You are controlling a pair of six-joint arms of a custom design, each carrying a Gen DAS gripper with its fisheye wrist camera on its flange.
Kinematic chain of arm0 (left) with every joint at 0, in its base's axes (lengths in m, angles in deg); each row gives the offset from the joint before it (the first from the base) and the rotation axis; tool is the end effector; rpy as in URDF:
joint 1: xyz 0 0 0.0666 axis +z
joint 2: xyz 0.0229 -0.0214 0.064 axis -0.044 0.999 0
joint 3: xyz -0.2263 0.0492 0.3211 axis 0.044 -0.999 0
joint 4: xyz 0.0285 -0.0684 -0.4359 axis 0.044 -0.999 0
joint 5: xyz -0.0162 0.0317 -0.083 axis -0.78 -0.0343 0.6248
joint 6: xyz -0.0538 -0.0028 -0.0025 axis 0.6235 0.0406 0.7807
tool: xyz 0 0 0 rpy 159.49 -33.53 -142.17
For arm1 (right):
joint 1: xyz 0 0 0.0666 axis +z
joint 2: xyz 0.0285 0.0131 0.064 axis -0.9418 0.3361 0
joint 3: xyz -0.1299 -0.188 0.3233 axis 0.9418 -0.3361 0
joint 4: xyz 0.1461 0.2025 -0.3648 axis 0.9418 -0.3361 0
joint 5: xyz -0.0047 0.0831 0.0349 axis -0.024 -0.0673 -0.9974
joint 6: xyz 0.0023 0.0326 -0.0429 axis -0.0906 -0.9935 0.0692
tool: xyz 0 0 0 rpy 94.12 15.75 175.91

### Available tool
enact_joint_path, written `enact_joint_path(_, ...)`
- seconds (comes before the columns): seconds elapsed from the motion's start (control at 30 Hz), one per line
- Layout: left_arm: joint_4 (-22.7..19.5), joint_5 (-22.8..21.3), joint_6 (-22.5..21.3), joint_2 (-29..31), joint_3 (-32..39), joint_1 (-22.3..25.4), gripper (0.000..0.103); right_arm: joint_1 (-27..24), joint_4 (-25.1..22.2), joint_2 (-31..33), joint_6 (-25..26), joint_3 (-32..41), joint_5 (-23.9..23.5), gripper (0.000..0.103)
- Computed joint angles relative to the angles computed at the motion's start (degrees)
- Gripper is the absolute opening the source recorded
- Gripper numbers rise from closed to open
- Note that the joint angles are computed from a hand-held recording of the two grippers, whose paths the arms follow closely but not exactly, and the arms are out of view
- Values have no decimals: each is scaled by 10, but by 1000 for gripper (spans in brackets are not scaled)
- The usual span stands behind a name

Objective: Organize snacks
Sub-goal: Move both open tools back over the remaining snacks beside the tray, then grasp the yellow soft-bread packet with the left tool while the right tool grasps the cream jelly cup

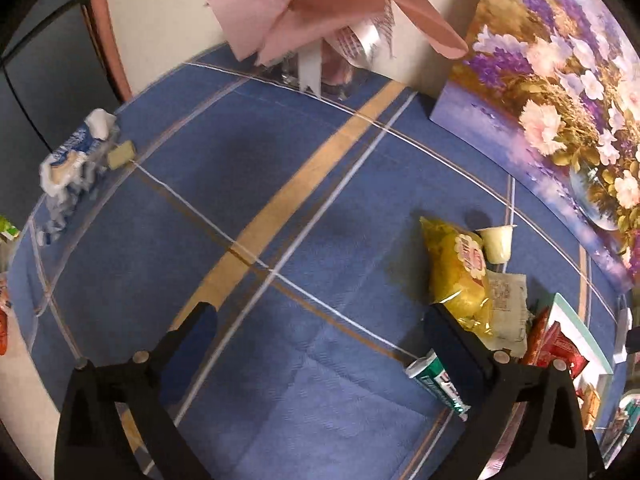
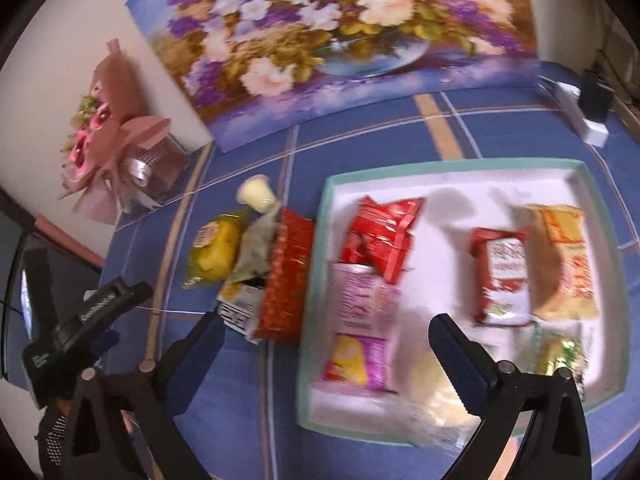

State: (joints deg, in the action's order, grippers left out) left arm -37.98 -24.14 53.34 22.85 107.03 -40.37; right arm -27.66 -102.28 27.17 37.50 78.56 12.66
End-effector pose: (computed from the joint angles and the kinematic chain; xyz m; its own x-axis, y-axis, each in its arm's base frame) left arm 0.3166 -0.2287 0.3888 -0.6241 -0.6665 -0.4078 -0.7041 0.7060 -0.0761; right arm 0.3454 0.3195 0.3889 -0.8918 -0.0294 -0.4515 -0.2098 0.9111 0.3549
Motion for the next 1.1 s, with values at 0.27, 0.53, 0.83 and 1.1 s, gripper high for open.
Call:
enact_joint_path(0.27, 91, 83, -35, 10, -7, 27, 102, 11, -4, 62, 17, 50, 5, 102)
enact_joint_path(0.53, 186, 142, -96, 26, -7, 68, 102, -8, -7, 139, 64, 129, -19, 84)
enact_joint_path(0.83, 262, 188, -115, 67, -12, 89, 75, -38, -2, 232, 55, 228, -150, 66)
enact_joint_path(1.1, 252, 170, -122, 80, -8, 97, 65, -35, -35, 309, 38, 299, -177, 61)
